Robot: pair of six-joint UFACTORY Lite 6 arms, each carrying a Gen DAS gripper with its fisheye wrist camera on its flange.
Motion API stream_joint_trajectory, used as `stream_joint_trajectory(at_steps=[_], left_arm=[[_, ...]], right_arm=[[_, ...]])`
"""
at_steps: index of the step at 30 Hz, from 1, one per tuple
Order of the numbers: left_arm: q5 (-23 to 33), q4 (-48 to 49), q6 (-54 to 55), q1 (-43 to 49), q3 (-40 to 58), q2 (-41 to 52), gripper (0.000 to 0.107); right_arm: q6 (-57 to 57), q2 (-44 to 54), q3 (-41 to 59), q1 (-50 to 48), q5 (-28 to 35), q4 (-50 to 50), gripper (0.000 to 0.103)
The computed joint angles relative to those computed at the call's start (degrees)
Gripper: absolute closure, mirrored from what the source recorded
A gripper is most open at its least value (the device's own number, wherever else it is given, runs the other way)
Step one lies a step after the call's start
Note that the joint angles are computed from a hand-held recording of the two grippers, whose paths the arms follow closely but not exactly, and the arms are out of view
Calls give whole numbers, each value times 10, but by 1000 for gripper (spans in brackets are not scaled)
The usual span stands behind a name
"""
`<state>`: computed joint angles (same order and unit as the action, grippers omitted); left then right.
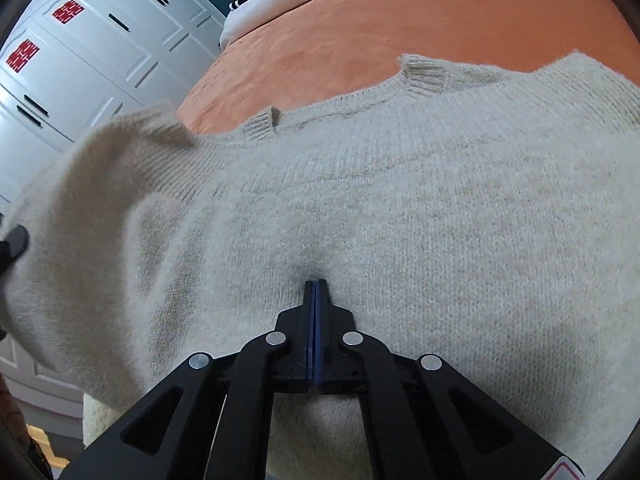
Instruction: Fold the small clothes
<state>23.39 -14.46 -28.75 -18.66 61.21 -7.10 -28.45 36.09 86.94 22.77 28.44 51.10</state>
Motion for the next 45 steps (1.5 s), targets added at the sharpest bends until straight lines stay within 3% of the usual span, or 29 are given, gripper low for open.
stream_joint_trajectory(at_steps=[3,5,8,10,12,13,14,15,16,17,20,24,29,30,31,32,33,34,35,38,40,42,43,45], left_arm=[[22,23,-2,-80,178,127,94],[42,35,2,-120,298,223,94],[72,40,15,-169,478,388,94],[108,38,12,-189,598,504,92],[118,69,-21,-209,654,577,86],[115,70,-36,-215,646,581,81],[108,70,-57,-223,614,564,62],[84,72,-75,-230,558,530,52],[53,99,-102,-236,498,491,36],[37,150,-142,-244,442,450,30],[56,298,-228,-267,338,365,19],[82,408,-291,-287,216,293,17],[104,379,-254,-280,166,310,17],[103,397,-272,-279,159,312,17],[106,421,-290,-277,158,318,19],[106,420,-288,-276,167,328,32],[87,395,-263,-267,162,326,44],[82,366,-242,-260,152,315,63],[74,357,-242,-254,146,305,75],[41,294,-187,-237,135,290,91],[53,279,-173,-240,153,315,96],[55,226,-133,-233,172,345,96],[59,200,-117,-230,183,361,96],[74,218,-132,-236,203,375,96]], right_arm=[[-47,-31,-37,-20,21,62,103],[-89,-83,-84,-57,51,137,93],[-184,-194,-199,-155,88,240,90],[-190,-238,-249,-235,114,237,78],[-171,-270,-283,-309,121,196,75],[-166,-282,-297,-351,135,183,72],[-165,-290,-307,-382,153,179,69],[-175,-302,-319,-419,180,187,57],[-186,-314,-330,-446,201,198,51],[-193,-327,-338,-461,211,205,39],[-200,-347,-328,-460,231,204,29],[-181,-301,-265,-384,235,186,19],[-66,-186,-165,-248,165,85,22],[-41,-177,-157,-224,144,61,33],[-11,-176,-144,-203,126,29,63],[-2,-174,-128,-187,119,12,76],[-16,-192,-124,-183,114,19,80],[-47,-227,-130,-196,120,49,82],[-96,-256,-143,-224,146,103,83],[-152,-321,-161,-301,195,179,83],[-152,-325,-189,-338,171,136,83],[-110,-255,-204,-349,121,39,83],[-106,-218,-221,-352,101,22,81],[-131,-215,-242,-382,123,62,80]])
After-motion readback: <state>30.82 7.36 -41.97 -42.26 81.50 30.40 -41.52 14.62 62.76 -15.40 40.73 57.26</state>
